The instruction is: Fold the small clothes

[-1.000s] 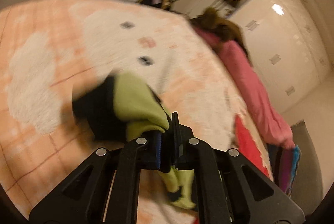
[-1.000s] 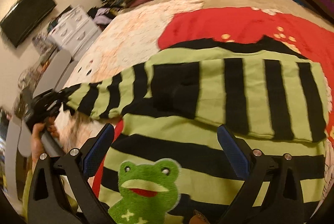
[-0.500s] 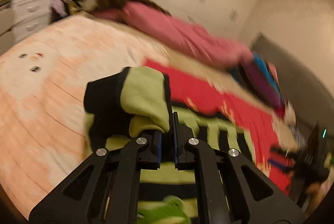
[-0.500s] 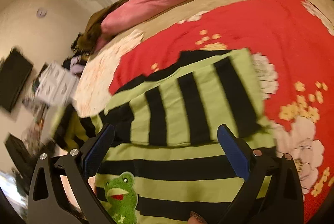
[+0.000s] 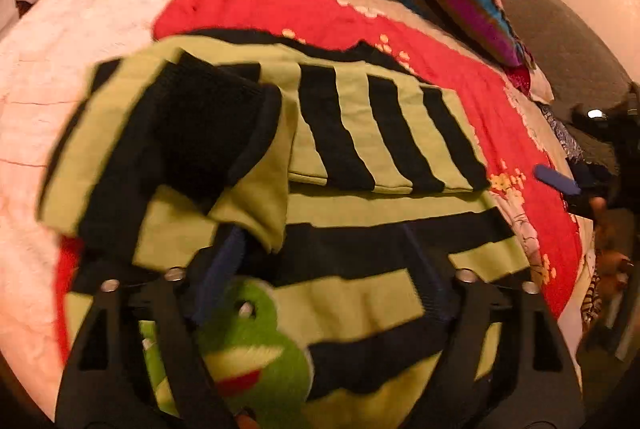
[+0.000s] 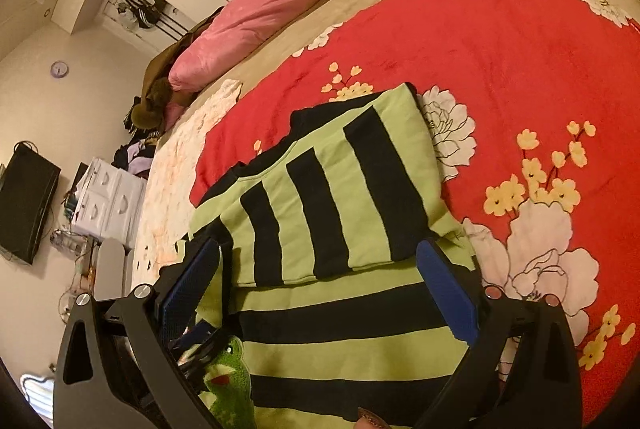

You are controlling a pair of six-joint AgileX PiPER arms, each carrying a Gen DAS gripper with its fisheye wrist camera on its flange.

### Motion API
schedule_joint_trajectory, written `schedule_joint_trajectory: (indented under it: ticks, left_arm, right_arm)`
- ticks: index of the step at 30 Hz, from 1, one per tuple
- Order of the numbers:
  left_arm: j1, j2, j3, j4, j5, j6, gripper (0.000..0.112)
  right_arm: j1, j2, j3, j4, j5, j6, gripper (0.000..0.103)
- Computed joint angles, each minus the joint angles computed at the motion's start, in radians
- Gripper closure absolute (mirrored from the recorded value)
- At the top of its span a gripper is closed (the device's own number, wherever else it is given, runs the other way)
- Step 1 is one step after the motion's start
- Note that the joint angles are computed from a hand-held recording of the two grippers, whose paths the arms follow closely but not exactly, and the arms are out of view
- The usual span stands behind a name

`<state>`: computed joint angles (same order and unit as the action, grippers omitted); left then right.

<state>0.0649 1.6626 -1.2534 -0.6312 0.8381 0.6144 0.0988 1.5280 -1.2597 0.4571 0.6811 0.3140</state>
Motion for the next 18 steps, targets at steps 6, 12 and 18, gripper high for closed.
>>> schedule_joint_trajectory:
  ticks: [6, 12, 18]
  left_arm:
    - [0.193, -0.069, -0.058, -0.002, 0.018, -0.011, 0.031]
    - [0.339, 0.005, -0.16, 0.112, -0.044, -0.134, 0.03]
    - [0.368, 0.07, -0.209, 0.194, -0.106, -0.218, 0.03]
  right_arm:
    - [0.118, 0.047, -0.072, -0.164, 0.012, 0.08, 0.005]
    - [0.405, 0.177, -0.266, -0.467, 0.079, 0.178, 0.005]
    - [0.628, 0.389, -0.531, -0.709, 0.163, 0.309, 0.005]
